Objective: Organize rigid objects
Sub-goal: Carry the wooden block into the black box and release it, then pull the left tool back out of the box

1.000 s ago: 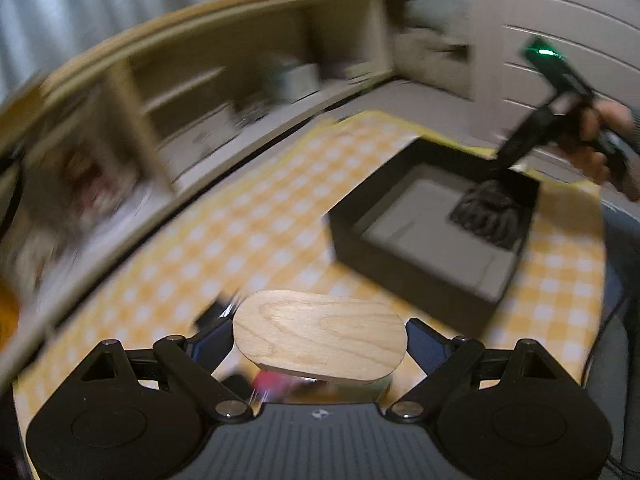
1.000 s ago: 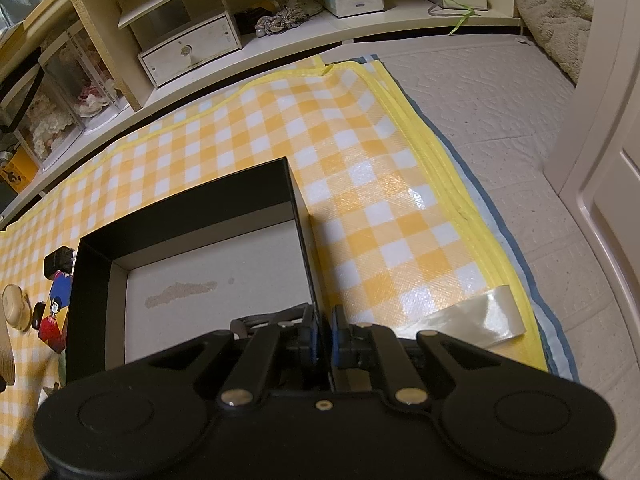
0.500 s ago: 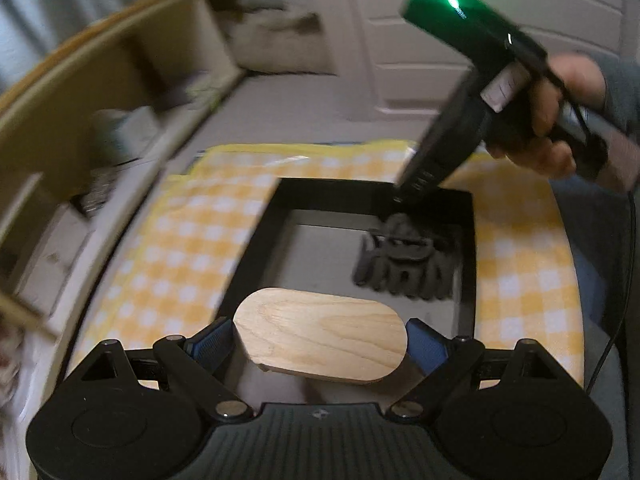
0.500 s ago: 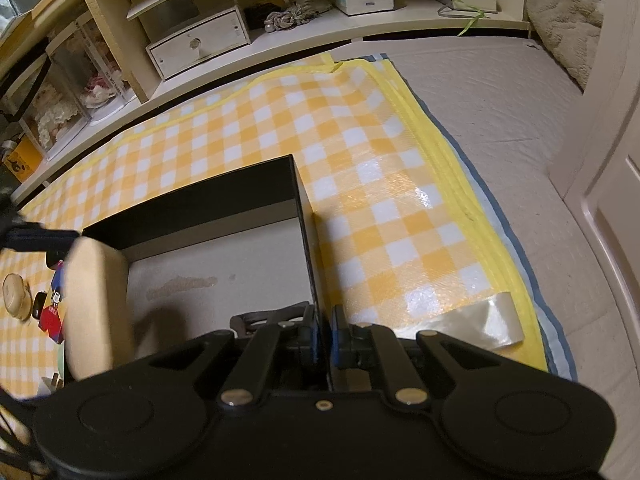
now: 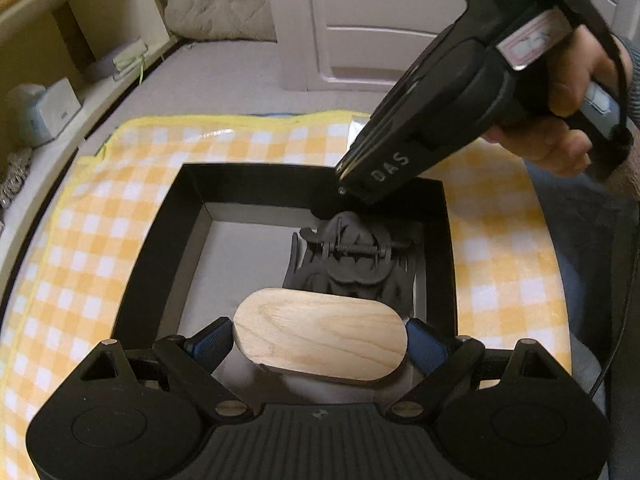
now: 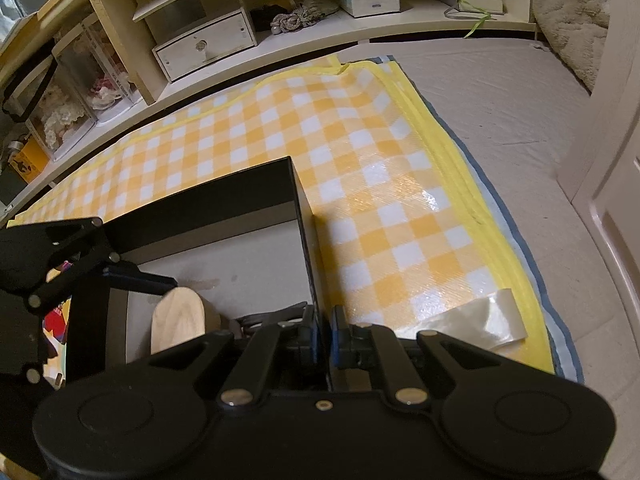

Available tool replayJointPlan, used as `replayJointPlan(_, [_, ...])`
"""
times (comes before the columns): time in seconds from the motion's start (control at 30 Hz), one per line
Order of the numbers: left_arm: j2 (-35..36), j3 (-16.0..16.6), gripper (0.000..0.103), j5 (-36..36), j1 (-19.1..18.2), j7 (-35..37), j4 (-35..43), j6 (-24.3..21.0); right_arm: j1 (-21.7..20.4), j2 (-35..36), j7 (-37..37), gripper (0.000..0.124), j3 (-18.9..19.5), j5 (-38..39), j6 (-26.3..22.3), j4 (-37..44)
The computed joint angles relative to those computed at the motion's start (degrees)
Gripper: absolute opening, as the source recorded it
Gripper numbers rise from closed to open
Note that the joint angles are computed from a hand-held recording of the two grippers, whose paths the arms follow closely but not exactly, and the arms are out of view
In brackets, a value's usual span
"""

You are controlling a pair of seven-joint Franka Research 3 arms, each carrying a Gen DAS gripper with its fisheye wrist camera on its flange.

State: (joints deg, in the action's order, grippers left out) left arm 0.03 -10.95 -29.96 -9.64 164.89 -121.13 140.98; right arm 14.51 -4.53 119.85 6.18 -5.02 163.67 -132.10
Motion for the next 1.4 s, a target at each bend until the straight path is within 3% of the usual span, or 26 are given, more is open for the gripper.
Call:
replayJointPlan(0.27, [1.8, 0.0, 0.093, -0.3, 1.2, -0.5, 2.6, -4.7, 0.2, 0.1, -0.8, 0.008, -0.2, 1.3, 0.2, 0.1])
replayJointPlan(0.43, [3.3, -0.2, 0.103, 1.0, 1.8, -6.3, 5.4, -7.4, 0.3, 0.2, -0.9, 0.008, -0.2, 1.7, 0.2, 0.1])
replayJointPlan(0.53, [2.9, -0.4, 0.103, 0.3, 2.2, -7.9, 5.9, -8.5, 0.3, 0.2, -1.2, 0.008, -0.2, 2.2, 0.2, 0.1])
replayJointPlan(0.77, [-0.3, 0.0, 0.103, -1.4, 1.7, -10.5, 3.1, -6.1, 0.3, 0.3, -1.0, 0.008, -0.2, 1.7, -0.1, 0.3])
replayJointPlan(1.03, [-7.1, 1.8, 0.103, -2.4, -0.4, -16.7, -3.3, -0.3, 0.1, 0.3, 0.3, 0.008, 0.0, 0.5, -0.3, 0.4])
replayJointPlan(1.4, [-17.9, 5.0, 0.103, 1.1, -4.5, -33.8, -13.6, 8.2, 0.0, 0.0, 2.8, 0.008, 0.1, -1.2, -1.5, 0.5])
